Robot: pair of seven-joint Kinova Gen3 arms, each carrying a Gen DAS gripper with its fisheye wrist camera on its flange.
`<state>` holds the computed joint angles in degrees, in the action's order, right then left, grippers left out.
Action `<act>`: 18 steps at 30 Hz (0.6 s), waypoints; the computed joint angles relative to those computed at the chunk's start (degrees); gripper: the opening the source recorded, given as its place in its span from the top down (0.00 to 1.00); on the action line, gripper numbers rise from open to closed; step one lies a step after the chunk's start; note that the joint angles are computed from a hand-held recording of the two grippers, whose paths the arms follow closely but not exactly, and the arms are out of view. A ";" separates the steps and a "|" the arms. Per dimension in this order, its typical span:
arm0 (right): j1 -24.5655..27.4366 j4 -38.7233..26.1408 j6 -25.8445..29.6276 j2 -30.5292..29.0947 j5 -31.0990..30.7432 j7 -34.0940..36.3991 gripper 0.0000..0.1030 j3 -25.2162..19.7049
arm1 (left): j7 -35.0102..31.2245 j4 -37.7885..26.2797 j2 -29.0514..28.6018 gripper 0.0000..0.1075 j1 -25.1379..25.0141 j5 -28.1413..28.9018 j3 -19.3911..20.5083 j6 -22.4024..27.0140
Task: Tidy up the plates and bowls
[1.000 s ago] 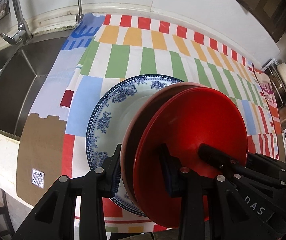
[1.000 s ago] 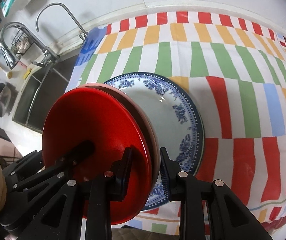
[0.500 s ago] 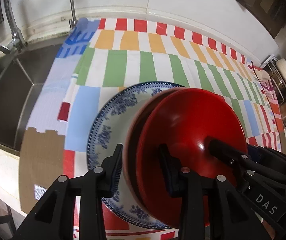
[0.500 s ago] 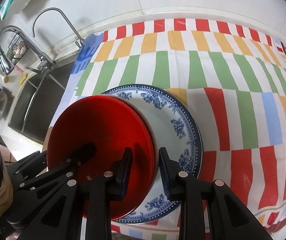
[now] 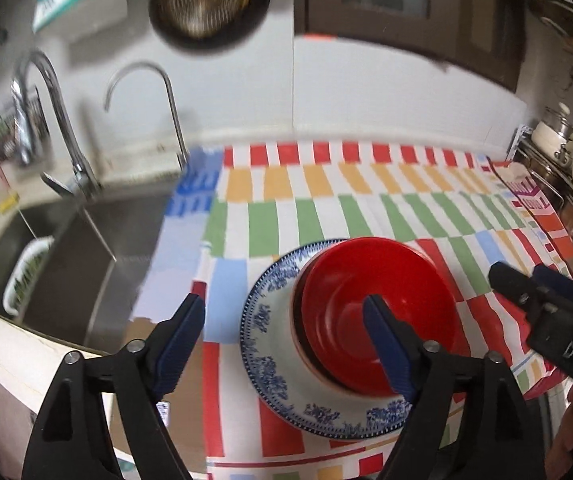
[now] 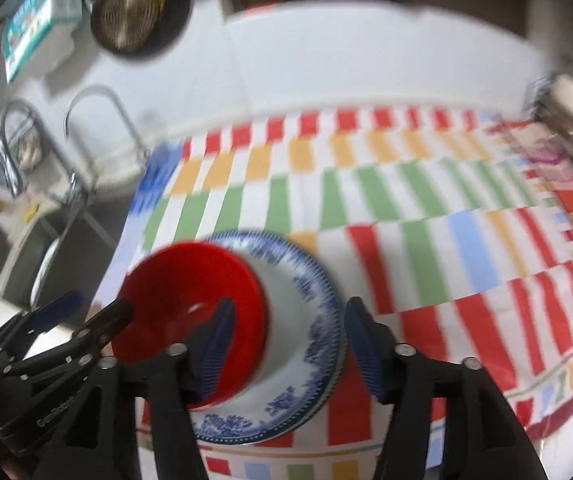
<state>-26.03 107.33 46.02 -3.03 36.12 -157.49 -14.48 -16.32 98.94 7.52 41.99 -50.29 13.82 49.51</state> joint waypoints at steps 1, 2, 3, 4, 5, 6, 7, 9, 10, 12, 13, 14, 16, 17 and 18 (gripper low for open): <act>1.78 1.17 0.57 -1.52 2.01 -2.33 0.35 -2.65 | 1.50 0.64 -0.61 0.21 0.92 -1.55 0.20 0.84; 3.63 2.23 0.95 -2.80 3.73 -4.66 0.31 -5.31 | 3.54 1.46 -1.18 0.20 1.93 -3.43 0.66 1.86; 5.05 3.03 2.11 -3.98 5.60 -6.99 0.29 -7.96 | 5.28 2.27 -1.70 0.18 2.62 -5.02 1.21 2.59; 6.53 3.77 3.12 -4.81 7.28 -9.32 0.29 -10.62 | 6.93 3.07 -2.17 0.17 3.18 -6.51 1.83 3.33; 8.09 5.02 3.69 -5.91 9.11 -11.65 0.27 -13.27 | 8.83 3.82 -2.51 0.15 3.81 -8.18 2.55 4.30; 9.05 6.14 4.74 -6.85 10.93 -13.98 0.24 -15.76 | 10.74 4.51 -2.78 0.14 4.48 -9.78 3.35 5.48; 8.94 7.33 5.53 -7.64 12.78 -16.31 0.23 -17.18 | 11.89 4.70 -2.79 0.14 4.87 -10.62 4.05 6.44; 5.54 9.01 8.48 -8.38 16.17 -20.41 0.21 -17.25 | 14.50 5.42 -3.07 0.12 6.13 -12.25 5.48 8.85; 2.89 9.58 10.29 -8.70 17.12 -21.24 0.21 -16.41 | 15.53 5.58 -3.02 0.12 6.73 -12.84 6.13 10.04; -2.42 10.57 12.67 -9.86 17.65 -21.44 0.21 -13.81 | 17.92 5.83 -2.84 0.11 8.47 -14.24 7.47 13.12; -4.02 10.95 13.38 -10.28 17.74 -21.73 0.21 -13.29 | 18.99 5.87 -2.80 0.11 9.25 -14.61 7.97 14.49; -4.56 11.47 13.86 -11.23 17.31 -21.62 0.20 -13.58 | 20.13 6.02 -2.91 0.10 10.09 -14.97 8.48 15.66; -4.54 12.40 13.90 -13.14 16.41 -21.06 0.20 -14.57 | 22.39 6.01 -2.90 0.09 12.00 -15.62 9.64 18.73; -4.40 12.90 14.13 -14.20 15.97 -20.88 0.20 -15.35 | 23.67 5.92 -2.69 0.08 13.11 -15.99 10.27 20.56; -4.14 13.43 14.39 -15.35 15.50 -20.72 0.20 -16.22 | 25.02 5.73 -2.46 0.07 14.48 -16.32 10.97 22.82</act>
